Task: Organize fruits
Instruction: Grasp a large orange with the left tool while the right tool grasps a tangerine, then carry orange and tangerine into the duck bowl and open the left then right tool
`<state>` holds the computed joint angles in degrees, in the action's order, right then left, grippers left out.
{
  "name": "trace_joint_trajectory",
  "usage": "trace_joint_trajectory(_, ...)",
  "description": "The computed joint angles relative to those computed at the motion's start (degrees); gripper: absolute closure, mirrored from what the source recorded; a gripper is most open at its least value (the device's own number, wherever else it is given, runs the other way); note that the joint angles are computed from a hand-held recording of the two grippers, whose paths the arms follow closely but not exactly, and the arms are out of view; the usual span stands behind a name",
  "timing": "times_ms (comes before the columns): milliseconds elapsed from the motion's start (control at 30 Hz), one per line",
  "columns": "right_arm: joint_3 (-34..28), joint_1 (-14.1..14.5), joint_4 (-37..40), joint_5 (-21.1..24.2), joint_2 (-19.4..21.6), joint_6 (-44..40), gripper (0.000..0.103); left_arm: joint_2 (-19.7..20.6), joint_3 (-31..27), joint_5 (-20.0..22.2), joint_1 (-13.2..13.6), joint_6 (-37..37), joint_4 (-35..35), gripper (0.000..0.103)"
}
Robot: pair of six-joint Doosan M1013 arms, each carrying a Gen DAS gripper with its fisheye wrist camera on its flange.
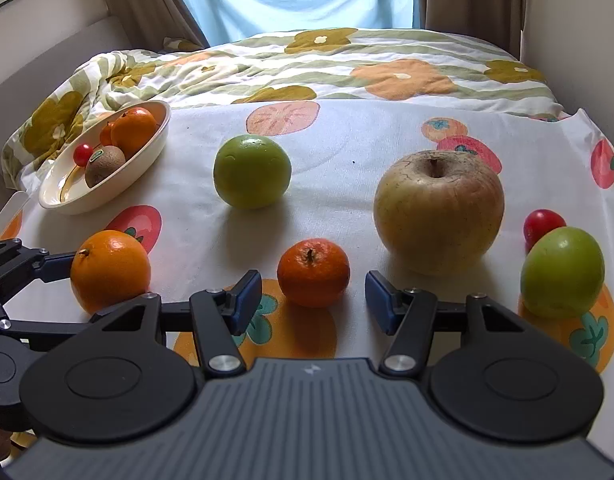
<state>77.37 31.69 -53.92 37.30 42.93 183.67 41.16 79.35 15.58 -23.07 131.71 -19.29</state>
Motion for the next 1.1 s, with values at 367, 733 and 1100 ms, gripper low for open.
trace_joint_trajectory(367, -1.3, 0.2, 0.5, 0.9, 0.2, -2.1, 0.049, -2.0, 2.1, -2.0, 0.7, -5.8, 2.6, 0.037)
trace_joint_trajectory(733, -4.8, 1.8, 2.6, 1.4, -0.7, -6.9, 0.049, -5.1, 2.8, -0.4, 2.6, -14.7, 5.6, 0.037)
trace_joint_trajectory(1100, -15.3, 3.0, 6.8, 4.2, 2.5, -15.3, 0.049, -4.8, -2.0, 3.6, 5.8, -12.1, 3.9, 0.037)
